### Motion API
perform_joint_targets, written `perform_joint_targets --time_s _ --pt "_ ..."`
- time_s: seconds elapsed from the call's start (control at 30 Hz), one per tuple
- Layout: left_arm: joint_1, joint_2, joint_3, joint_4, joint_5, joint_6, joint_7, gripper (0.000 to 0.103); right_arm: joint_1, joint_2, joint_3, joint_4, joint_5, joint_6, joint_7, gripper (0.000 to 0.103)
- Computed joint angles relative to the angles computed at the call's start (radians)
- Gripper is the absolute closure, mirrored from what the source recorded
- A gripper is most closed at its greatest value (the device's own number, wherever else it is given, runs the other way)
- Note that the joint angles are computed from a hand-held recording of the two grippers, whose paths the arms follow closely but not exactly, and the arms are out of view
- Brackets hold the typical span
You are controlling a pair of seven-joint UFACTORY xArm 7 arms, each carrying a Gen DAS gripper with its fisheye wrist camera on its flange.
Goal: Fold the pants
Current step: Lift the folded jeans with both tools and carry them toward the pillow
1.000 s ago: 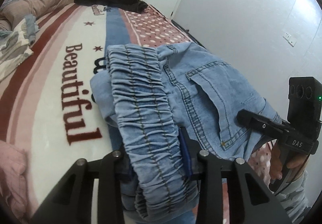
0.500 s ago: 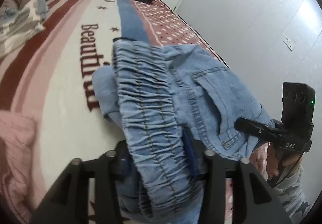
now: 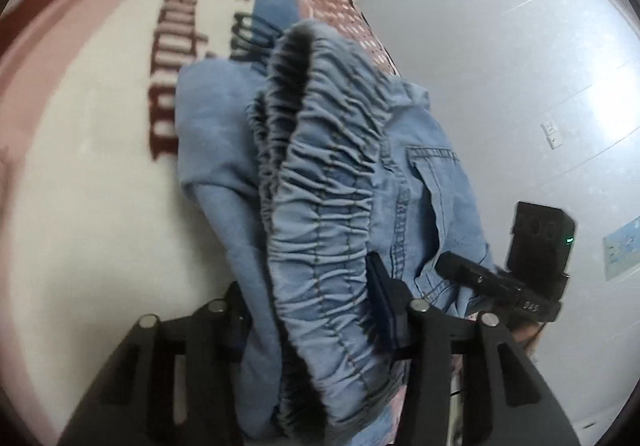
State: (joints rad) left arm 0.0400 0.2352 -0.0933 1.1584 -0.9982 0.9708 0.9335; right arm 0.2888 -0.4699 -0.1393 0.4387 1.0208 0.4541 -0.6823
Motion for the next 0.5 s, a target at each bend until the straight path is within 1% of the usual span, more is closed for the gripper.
perform_joint_targets --time_s 0.1,0.2,0.27,0.3,0.37,0.47,0.5 --pt "-0.011 -0.062 -0.002 -0.032 -0.018 -0.043 0.028 0.069 -0.003 -0.043 0.036 -0.004 -0.035 -0.027 0.058 0.069" --pt "-0.015 -0.130 0.015 -0.056 -0.039 -0.055 0.056 0.069 -0.013 -0.092 0.088 0.008 -0.143 -0.044 0.168 0.070" --pt "-0.007 -0.174 0.040 -0.068 -0.056 -0.031 0.077 0.069 -0.016 -0.117 0.124 0.034 -0.213 -0.037 0.256 0.070" --pt "0.005 -0.201 0.061 -0.072 -0.065 -0.001 0.085 0.070 -0.010 -0.122 0.132 0.044 -0.237 -0.038 0.284 0.070" --pt "0.016 -0.240 0.093 -0.076 -0.063 0.025 0.093 0.069 0.003 -0.134 0.169 0.075 -0.294 -0.040 0.354 0.070" --pt "0.047 -0.303 0.151 -0.079 -0.037 0.059 0.100 0.069 0.032 -0.105 0.226 0.152 -0.373 -0.033 0.460 0.070" --pt "0.058 -0.313 0.169 -0.079 -0.033 0.070 0.111 0.069 0.046 -0.091 0.231 0.174 -0.390 -0.032 0.483 0.070"
